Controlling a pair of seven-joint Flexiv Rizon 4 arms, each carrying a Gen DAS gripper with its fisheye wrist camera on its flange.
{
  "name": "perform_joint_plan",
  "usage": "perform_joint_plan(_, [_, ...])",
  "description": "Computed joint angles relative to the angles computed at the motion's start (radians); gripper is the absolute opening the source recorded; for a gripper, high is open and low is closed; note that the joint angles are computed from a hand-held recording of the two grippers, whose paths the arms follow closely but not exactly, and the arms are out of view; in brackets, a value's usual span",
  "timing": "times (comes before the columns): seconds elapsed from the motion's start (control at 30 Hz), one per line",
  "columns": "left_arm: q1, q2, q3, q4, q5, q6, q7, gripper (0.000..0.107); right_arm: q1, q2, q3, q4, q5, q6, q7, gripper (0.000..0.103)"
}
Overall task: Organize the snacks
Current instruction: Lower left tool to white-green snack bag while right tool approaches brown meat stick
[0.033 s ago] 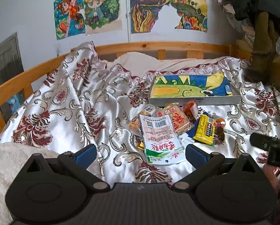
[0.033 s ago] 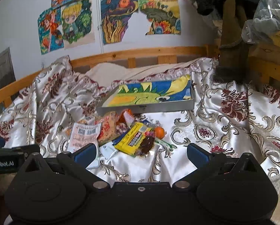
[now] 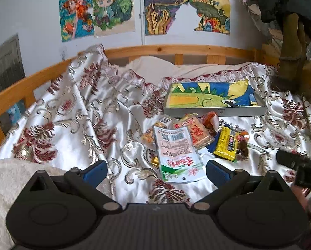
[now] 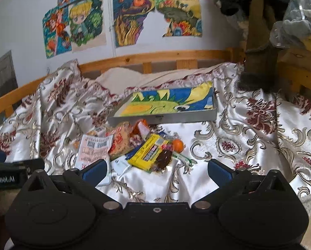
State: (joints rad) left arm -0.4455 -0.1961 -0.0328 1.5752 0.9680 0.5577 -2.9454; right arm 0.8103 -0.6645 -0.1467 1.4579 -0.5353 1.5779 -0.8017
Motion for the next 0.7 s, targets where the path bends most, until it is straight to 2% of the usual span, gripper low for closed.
perform_joint_plan(0.1, [0.038,0.017,0.009,0.015,-0.071,0.06,0.041,0.103,-0.109,-0.015,0.183,-0.055,0.029,-0.076,-0.107,0.102])
perform_joint_plan(0.2, [0.067,0.029,0.019,0.01,-0.102,0.072,0.048,0.103,-0.208,-0.048,0.36,-0.136,0.095,-0.165,-0.259,0.102])
perform_joint_plan(0.33, [0.134,0.025,0.037,0.001,-0.2,0.119,0.091,0.103,-0.268,-0.097,0.488,-0.27,0.194,-0.302,-0.399,0.102])
perform_joint_plan(0.4, [0.173,0.013,0.046,0.004,-0.275,0.172,0.131,0.103,-0.287,-0.138,0.545,-0.359,0.241,-0.369,-0.475,0.102])
perform_joint_plan(0.53, [0.226,-0.047,0.056,-0.025,-0.417,0.211,0.246,0.103,-0.285,-0.23,0.613,-0.553,0.299,-0.518,-0.625,0.102])
perform_joint_plan(0.7, [0.239,-0.138,0.071,-0.081,-0.537,0.214,0.362,0.103,-0.225,-0.34,0.567,-0.764,0.316,-0.624,-0.703,0.102])
